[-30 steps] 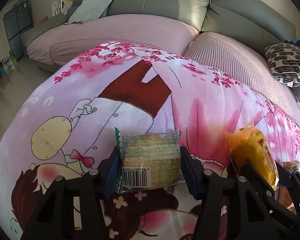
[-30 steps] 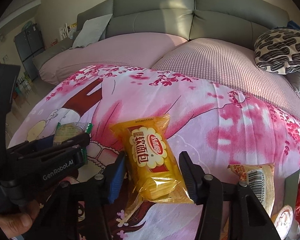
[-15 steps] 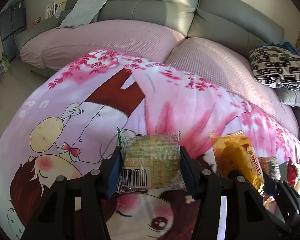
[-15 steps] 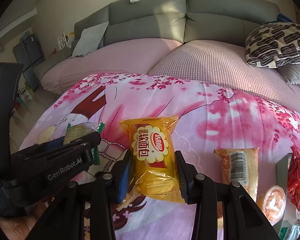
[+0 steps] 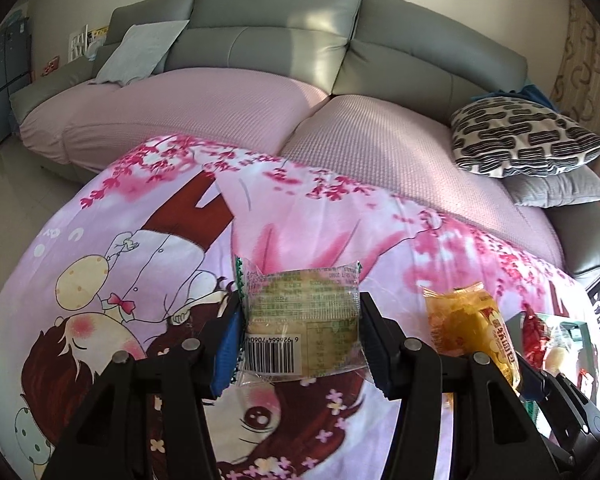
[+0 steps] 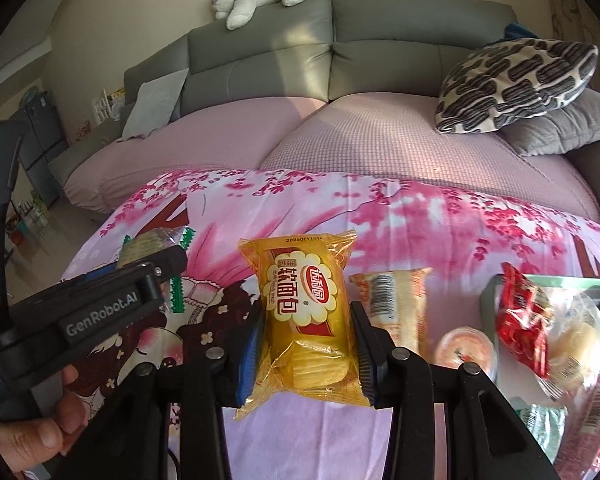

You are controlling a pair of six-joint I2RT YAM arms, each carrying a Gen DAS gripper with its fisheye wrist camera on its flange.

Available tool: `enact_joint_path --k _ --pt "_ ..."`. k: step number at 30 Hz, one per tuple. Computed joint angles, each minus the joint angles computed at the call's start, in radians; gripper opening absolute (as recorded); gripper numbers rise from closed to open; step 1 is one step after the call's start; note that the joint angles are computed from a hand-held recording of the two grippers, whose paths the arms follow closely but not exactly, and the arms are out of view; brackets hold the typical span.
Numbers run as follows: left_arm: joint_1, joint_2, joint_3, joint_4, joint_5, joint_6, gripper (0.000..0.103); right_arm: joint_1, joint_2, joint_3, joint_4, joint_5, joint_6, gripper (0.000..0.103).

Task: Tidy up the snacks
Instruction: 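Lift both held packets and carry them over the white tray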

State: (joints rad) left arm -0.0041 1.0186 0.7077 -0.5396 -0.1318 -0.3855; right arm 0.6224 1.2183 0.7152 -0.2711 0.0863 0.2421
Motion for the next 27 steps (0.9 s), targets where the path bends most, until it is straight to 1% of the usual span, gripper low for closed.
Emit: enact_joint_path --k 6,13,20,27 --pt "-0.080 -0.012 0.017 -0.008 -0.029 -0.034 0.056 -0.063 -0.116 -0.038 -0.060 0.024 -0.015 0.043" --pt "-0.217 0.005 0.048 -0.008 -0.094 -0.079 0.056 -0.210 -0.248 -0.067 -0.126 -0.016 -0.042 0.043" --pt "-0.388 0.055 0.091 -0.013 -0.179 -0.134 0.056 -0.435 -0.335 -0.082 -0.177 -0.117 -0.110 0.043" --pt "-0.542 0.131 0.146 -0.018 -0.242 -0.172 0.056 -0.736 -0.364 -0.068 -0.212 -0.259 -0.206 0.043"
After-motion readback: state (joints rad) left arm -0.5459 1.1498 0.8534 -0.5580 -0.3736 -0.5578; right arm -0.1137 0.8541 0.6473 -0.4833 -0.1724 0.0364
